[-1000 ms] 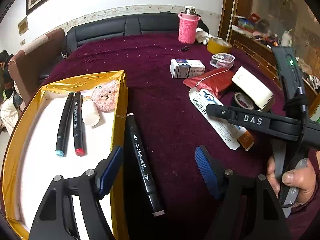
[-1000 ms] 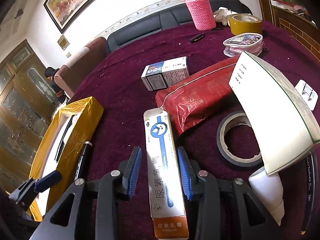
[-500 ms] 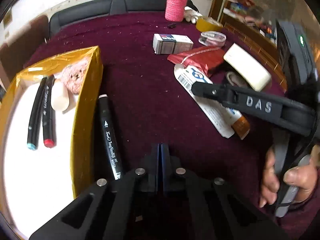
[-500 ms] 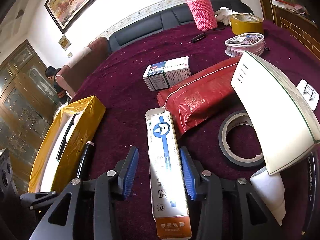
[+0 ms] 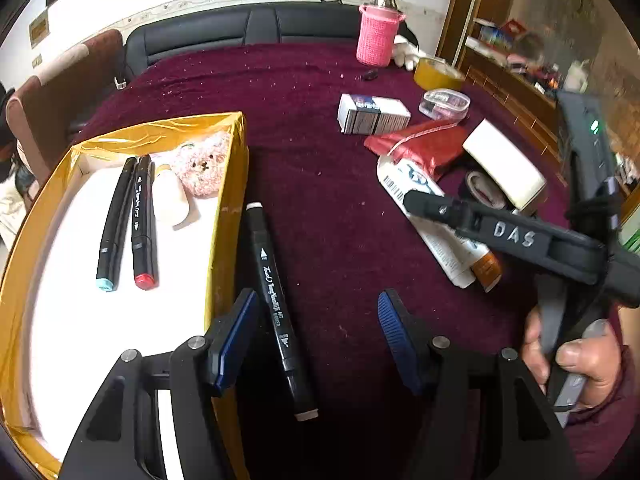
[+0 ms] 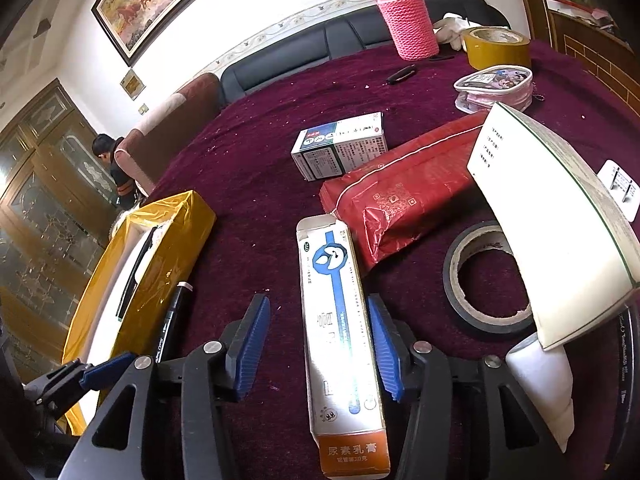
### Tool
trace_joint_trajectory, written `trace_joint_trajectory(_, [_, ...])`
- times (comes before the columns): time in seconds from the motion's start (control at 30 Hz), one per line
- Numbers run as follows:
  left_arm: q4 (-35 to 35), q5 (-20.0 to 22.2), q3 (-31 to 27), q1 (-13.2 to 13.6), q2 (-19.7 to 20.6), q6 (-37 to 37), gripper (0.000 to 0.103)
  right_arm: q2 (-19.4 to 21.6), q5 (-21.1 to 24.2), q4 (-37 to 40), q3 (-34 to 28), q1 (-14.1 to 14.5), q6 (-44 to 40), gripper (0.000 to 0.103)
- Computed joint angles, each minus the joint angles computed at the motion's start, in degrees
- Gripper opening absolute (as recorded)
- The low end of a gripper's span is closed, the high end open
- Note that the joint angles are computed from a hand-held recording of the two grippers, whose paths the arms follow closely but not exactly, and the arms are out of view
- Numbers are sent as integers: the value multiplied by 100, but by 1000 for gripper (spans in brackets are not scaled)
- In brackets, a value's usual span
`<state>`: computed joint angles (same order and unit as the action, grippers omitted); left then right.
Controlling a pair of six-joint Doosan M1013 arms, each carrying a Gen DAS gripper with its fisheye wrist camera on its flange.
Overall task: Organize objects
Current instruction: 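Grasp the black marker with the left tool while the right tool holds the box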
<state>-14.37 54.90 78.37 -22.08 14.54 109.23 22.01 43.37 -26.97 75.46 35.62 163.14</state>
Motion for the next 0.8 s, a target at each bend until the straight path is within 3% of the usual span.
trace_joint_trajectory(0.13, [493,130,-71,-150,95,-69,61,-8,-41,12,16,1,46,53])
trace_joint_trajectory(0.3, [1027,-114,-29,-379,158,-186,59,-18,-82,31,33,-8,63,54])
trace_joint_trajectory(0.33, [1009,-175,-14,-385,154,-163,55,-20,-90,34,36,-10,62,54])
trace_joint_trajectory(0.4, [1060,-265,15,-377,125,-172,32,-22,-94,33,38,-9,68,54])
trace_joint_trajectory(0.47, [1021,-274,-9,-313,128,-271,21,-12,-69,12,24,-2,64,54])
trace_joint_trajectory(0.53, [1100,-259,-30,-304,139,-382,17,-9,-45,2,18,2,36,55])
trace_joint_trajectory(0.6, [1400,-296,-5,-378,132,-540,18,-1,-37,-4,6,5,2,57])
trace_joint_trajectory(0.7, [1545,-502,163,-474,41,-522,29,6,-27,-30,-2,12,-26,58])
trace_joint_trajectory(0.8, [1832,-827,388,-591,-83,-410,29,5,-35,-33,1,12,-17,59])
